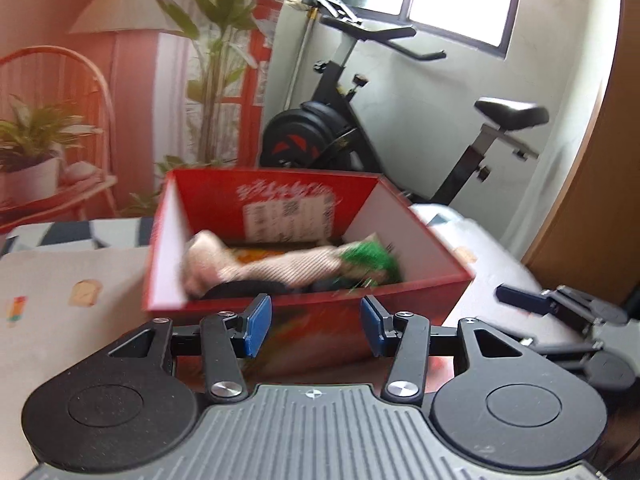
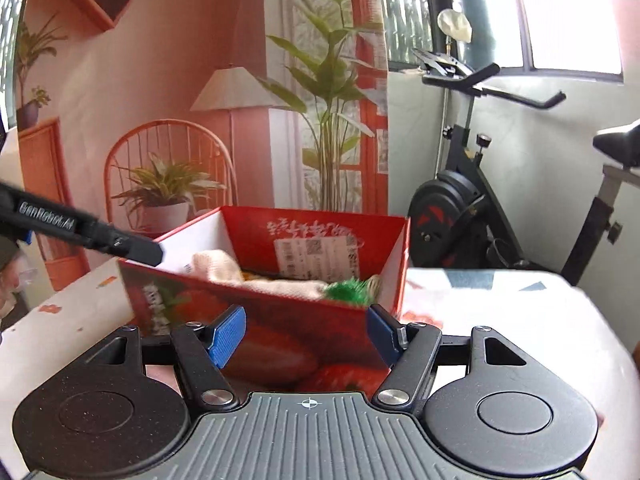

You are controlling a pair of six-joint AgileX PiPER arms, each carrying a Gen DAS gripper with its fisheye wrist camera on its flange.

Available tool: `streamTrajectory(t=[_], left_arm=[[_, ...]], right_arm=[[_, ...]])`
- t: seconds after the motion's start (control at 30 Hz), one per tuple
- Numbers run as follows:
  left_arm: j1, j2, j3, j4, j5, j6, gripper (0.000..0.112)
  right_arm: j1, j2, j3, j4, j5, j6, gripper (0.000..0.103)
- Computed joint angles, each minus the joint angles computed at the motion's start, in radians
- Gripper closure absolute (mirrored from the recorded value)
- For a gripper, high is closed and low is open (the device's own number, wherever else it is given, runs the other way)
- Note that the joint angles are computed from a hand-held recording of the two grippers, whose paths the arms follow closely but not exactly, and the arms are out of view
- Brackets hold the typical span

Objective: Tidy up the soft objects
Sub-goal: 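Move both grippers back to the pile over the black glove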

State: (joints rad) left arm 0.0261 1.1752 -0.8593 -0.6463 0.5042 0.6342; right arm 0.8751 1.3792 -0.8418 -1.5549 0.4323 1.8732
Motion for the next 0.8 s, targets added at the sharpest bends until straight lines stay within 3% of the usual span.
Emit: streamTrajectory(t=[0.23,0.4,0.57,0.63,0.7,0.8], left_arm=[[0.139,-0.125,0.194,-0.037,0.046,0.067,0.060],[0.137,-0.250,0.340,0.093,-0.036,-0.058,0.060],[0.205,-0.333,0.432,-0.001,-0.029,0.003,0.060],[0.205,-0.360,0.461,0.024,-0.041,-0.012,0.060],[0.230,-0.362,0.465,0.023,-0.020,0.000,0.060],[0.357,-0.350,0.467,-0.131,0.086,0.167,0.060]], right_arm=[[0.142,-0.008,0.053,0.052,0.060,0.067,0.040],[0.253,0.019,0.065,0.088,0.083,0.074,0.040],[0.326,0.093,0.022,0.150,0.077,-0.034,0.040],[0.345,0.125,-0.003,0.177,0.084,-0.087,0.040],[0.363,0.149,-0.023,0.200,0.094,-0.127,0.040],[0.380,0.162,-0.041,0.212,0.113,-0.142,0.039]])
